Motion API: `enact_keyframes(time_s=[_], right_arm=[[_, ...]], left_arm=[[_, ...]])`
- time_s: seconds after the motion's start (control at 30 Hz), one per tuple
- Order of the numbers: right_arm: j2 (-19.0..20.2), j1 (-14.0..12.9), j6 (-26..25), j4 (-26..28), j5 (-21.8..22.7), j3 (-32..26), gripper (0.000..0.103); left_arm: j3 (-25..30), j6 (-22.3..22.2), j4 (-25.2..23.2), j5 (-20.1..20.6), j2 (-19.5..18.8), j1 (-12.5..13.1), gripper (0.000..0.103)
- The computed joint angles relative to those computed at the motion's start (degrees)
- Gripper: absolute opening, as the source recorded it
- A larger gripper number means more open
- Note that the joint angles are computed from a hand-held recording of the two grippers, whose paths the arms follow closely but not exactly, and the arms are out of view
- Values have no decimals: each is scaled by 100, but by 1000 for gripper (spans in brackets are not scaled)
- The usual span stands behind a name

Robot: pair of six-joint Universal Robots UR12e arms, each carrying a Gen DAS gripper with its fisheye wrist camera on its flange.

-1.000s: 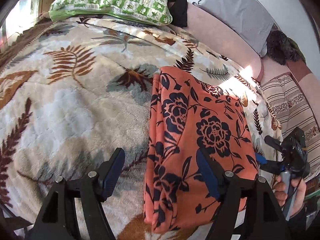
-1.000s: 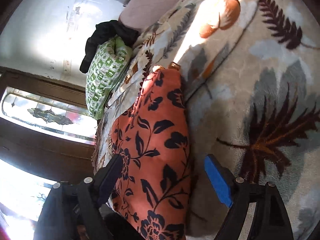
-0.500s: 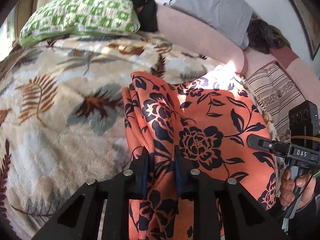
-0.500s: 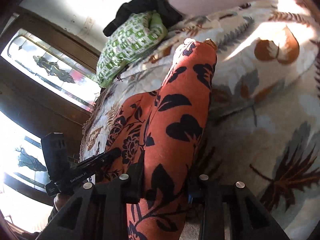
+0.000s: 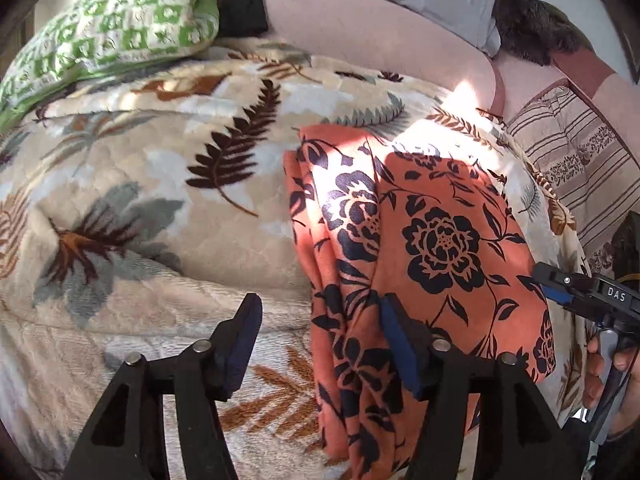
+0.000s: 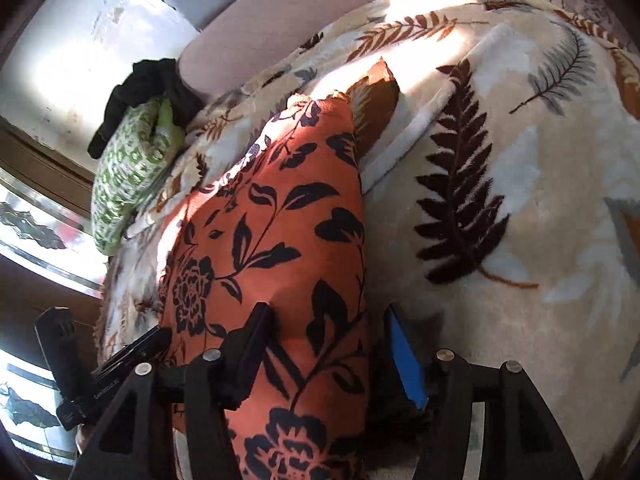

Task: Fold small clothes
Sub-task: 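Release the folded shirt and withdraw both grippers from it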

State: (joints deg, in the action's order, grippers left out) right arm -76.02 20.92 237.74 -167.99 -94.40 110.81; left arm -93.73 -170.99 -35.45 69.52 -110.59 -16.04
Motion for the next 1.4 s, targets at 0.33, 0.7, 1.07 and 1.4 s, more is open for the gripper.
enact_keyframes(time_s=[0.33,0.7,1.07,1.4], right_arm=[[383,391,-541,-572,269,-400,85],[-47,1550,-121,1062,-2423,-602,103],[-208,2070,206,2428,-3268,-771,103],[-183,2128,331,2854,-3597,-970,103]], left_arm=[[-626,-149,608,588,683,113,71],[-1276,-149,976,985,1380,91,86],[-1431,-36,1101,1406,1638,-153,86],[-1415,-10,892,1169,1673,-163,86]])
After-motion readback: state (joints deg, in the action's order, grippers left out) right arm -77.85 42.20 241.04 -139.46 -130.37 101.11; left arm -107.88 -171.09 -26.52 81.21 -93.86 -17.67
